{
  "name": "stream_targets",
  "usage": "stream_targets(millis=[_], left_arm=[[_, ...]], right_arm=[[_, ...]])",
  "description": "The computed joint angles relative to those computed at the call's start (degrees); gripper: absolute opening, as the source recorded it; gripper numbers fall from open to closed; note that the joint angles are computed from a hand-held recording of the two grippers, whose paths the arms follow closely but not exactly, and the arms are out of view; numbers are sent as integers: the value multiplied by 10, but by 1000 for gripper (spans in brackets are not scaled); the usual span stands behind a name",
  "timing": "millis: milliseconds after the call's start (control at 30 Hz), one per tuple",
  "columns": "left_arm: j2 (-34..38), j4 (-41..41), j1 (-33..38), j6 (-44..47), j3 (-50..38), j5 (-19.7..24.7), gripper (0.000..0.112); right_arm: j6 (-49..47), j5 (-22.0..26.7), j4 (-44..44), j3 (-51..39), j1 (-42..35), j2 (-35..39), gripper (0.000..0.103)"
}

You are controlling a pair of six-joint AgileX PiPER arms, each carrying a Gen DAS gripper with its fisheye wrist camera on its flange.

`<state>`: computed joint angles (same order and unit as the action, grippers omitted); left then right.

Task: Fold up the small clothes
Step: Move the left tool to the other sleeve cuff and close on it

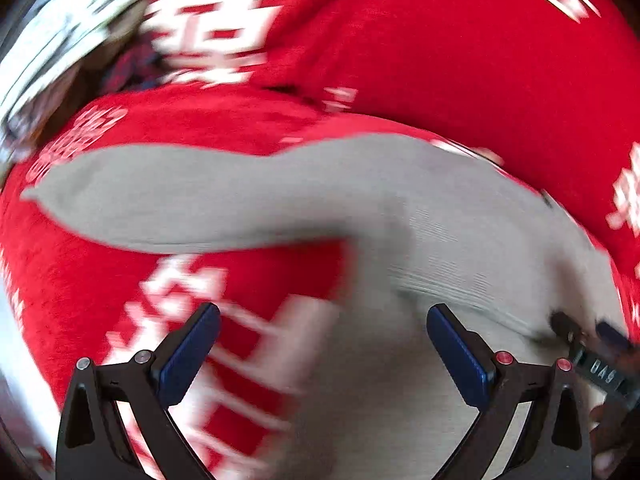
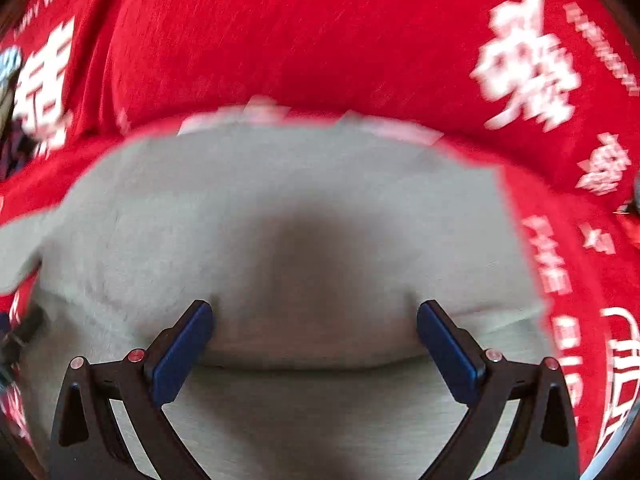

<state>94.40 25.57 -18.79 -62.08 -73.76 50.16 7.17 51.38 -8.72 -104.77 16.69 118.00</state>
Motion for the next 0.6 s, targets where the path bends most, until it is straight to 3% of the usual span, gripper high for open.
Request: stream_targets(millis=[100,267,333,433,600], left_arm=[[-60,-22,91,10,76,-33,103],[-115,-126,297,108,167,-93,103],[-128,-152,348,145,183,-127,103],[-95,-220,415,241,147,-128,103],[-29,-279,469,322,76,-143,103]], right_arm=[[59,-57,-62,48,25,-19,102],[55,-61,-49,41,20,-13,102],[61,-68,-52,50,21,-16,102],[81,-72,-79,57,29,-20,102],[107,-73,-123,66,42,-26,102]])
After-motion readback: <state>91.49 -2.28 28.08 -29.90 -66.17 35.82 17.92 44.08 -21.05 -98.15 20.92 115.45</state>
